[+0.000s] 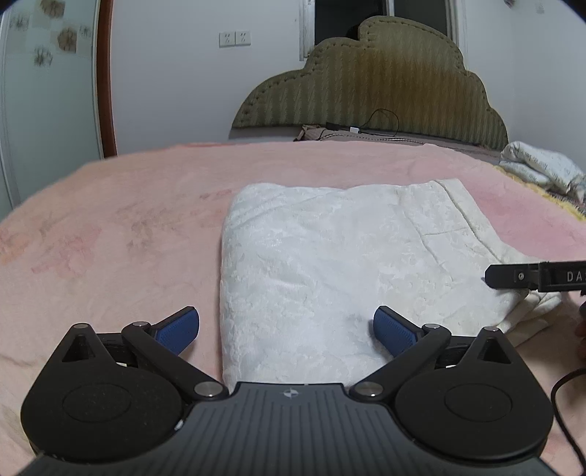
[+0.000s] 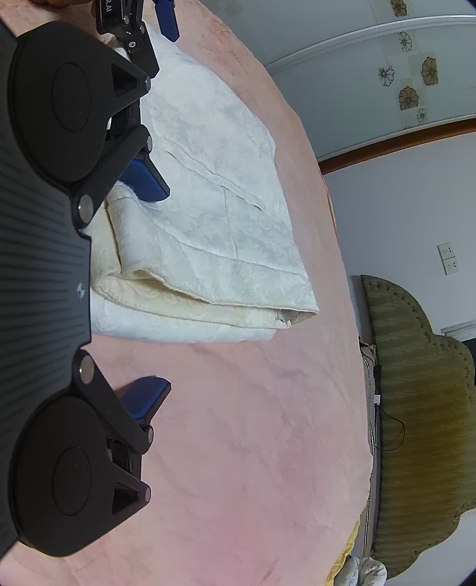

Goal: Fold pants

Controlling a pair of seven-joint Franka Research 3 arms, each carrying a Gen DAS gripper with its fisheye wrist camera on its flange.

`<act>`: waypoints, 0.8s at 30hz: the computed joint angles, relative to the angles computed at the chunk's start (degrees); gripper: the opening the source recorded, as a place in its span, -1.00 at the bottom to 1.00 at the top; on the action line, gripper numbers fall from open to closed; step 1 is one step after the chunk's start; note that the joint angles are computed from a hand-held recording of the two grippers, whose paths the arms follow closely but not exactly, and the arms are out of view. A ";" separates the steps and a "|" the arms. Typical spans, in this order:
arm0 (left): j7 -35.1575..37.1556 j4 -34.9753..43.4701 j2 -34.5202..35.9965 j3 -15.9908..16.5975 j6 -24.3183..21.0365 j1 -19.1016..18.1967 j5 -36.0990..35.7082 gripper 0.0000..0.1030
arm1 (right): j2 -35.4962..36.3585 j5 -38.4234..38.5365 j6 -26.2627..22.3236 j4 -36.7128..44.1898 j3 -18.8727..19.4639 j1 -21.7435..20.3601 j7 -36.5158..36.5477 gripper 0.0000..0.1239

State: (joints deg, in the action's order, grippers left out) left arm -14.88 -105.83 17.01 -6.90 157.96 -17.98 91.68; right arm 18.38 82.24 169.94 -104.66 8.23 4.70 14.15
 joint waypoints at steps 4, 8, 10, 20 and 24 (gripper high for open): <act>-5.84 -0.24 0.21 0.58 6.04 1.89 0.73 1.00 | 0.06 -0.27 -1.77 0.06 -0.17 -0.46 1.98 0.66; -7.87 -0.51 -0.79 0.80 8.09 3.12 2.09 0.99 | 0.36 -7.96 -4.49 0.62 -1.48 -0.03 7.39 0.66; -4.48 -0.17 -1.25 0.95 7.94 3.88 0.75 0.99 | 0.99 -12.58 -7.16 1.86 -1.87 -0.55 10.77 0.66; 42.35 -0.26 12.54 -31.48 26.80 39.66 -52.17 0.89 | 5.45 -18.02 -24.42 10.16 -0.85 -6.60 13.22 0.01; 43.67 3.08 15.18 -30.71 26.77 37.50 -52.43 0.80 | 7.28 -17.44 -26.99 12.90 -0.56 -7.38 14.88 -0.16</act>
State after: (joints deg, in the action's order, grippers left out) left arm 28.78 -102.75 32.19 -37.61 184.73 19.52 39.25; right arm 25.67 64.80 142.95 -91.75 7.68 -2.68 29.03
